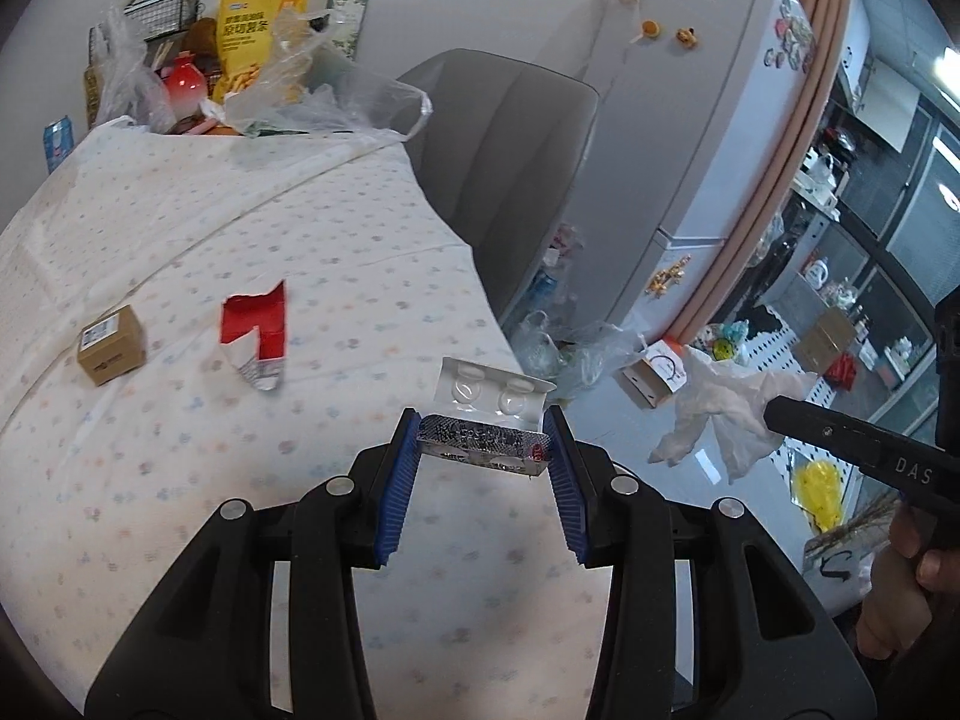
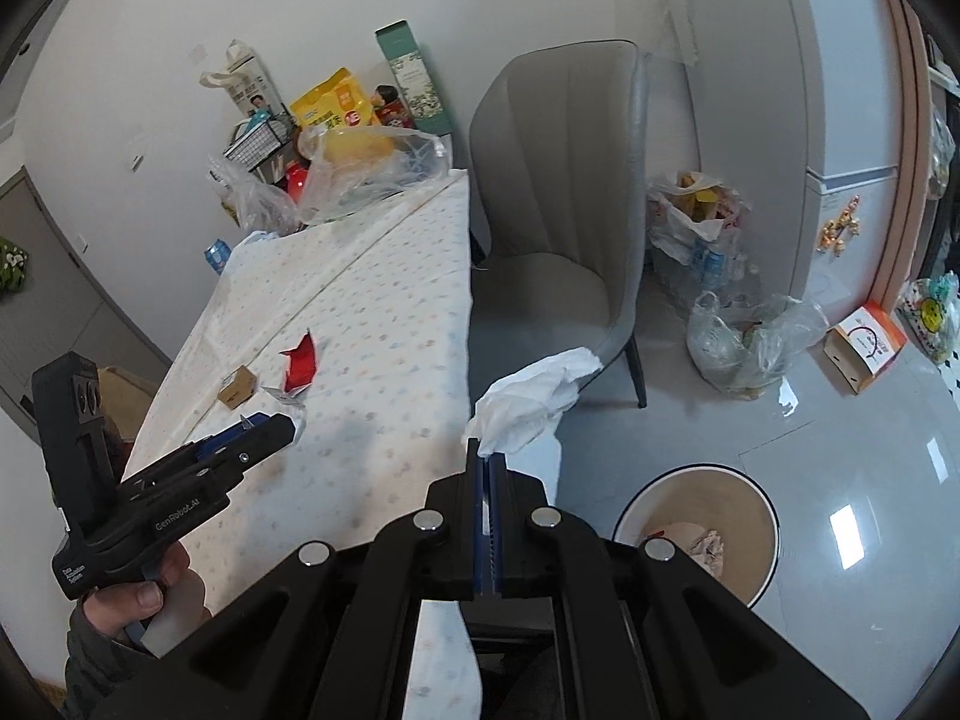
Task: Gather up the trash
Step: 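Carry both items over the bin and open the right gripper to drop the tissue, then open the left gripper to drop the blister pack into the bin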
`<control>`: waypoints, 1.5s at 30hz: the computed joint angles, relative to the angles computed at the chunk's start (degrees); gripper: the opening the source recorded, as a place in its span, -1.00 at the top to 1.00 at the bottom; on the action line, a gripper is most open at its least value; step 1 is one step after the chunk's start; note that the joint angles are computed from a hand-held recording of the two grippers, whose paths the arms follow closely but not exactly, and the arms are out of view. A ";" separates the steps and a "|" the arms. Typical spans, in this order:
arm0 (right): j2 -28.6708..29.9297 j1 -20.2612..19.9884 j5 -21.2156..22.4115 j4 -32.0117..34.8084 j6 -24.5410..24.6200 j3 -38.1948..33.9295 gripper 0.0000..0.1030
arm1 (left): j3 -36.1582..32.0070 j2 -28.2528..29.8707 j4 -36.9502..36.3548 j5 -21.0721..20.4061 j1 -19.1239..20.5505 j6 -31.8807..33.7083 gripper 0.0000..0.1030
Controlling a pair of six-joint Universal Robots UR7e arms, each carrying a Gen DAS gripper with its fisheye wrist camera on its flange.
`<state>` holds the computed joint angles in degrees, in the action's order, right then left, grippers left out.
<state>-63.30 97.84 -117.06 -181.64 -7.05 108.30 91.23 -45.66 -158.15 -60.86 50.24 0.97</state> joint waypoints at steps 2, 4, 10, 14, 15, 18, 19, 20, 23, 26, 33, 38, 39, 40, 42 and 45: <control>-1.00 -1.05 -0.32 -0.58 0.38 1.01 0.95 | -1.26 1.41 0.80 -0.81 -0.39 0.51 0.19; -1.85 -2.31 -0.53 -1.09 0.84 1.86 0.95 | -2.36 2.55 1.70 -1.37 -0.68 0.70 0.19; -2.97 -6.26 -0.79 -1.41 2.20 3.36 0.95 | -4.96 5.41 3.91 -2.42 -1.23 0.86 0.19; -2.70 -9.21 -0.01 -1.04 3.69 3.85 0.94 | -5.79 6.53 5.08 -2.39 -1.42 0.74 0.19; -2.56 -9.82 0.34 -0.99 3.69 3.86 0.88 | -5.95 6.80 5.24 -2.33 -1.49 0.73 0.19; -1.51 -11.73 1.22 -0.24 2.44 3.16 0.77 | -6.80 7.75 6.30 -2.34 -1.65 0.65 0.19; -1.34 -12.16 0.78 -0.06 3.01 3.08 0.64 | -6.79 7.95 6.46 -2.24 -1.89 0.57 0.19; -1.30 -12.80 0.59 -0.87 3.52 3.45 0.26 | -6.91 8.15 6.61 -2.22 -2.03 0.67 0.19; -1.39 -13.63 0.46 -2.61 3.64 4.46 0.00 | -7.44 8.81 7.02 -2.41 -2.36 0.84 0.19; -2.55 -14.82 0.81 -3.25 4.13 5.97 0.01 | -8.09 9.58 7.78 -2.72 -2.62 0.96 0.19; -6.84 -16.70 1.17 -5.27 5.37 10.26 0.01 | -10.97 12.64 10.40 -5.12 -3.52 1.51 0.19; -10.17 -16.91 0.70 -7.28 5.72 13.30 0.00 | -13.73 15.65 12.50 -7.81 -4.56 1.81 0.19; -10.95 -16.86 0.35 -7.98 5.72 13.96 0.01 | -14.37 16.30 13.00 -8.38 -4.72 1.89 0.19; -11.65 -16.94 0.21 -8.30 5.68 14.40 0.00 | -15.30 17.26 13.77 -9.10 -4.94 1.93 0.19; -13.11 -16.96 -0.39 -9.29 5.75 15.45 0.00 | -17.01 18.89 15.12 -10.04 -5.22 2.07 0.19; -14.97 -16.94 -1.37 -10.40 5.76 16.80 -0.02 | -19.72 21.16 17.84 -12.00 -5.34 2.02 0.05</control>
<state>-78.27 80.90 -118.43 -192.04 -1.29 125.09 71.51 -24.50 -140.32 -72.86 44.89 2.99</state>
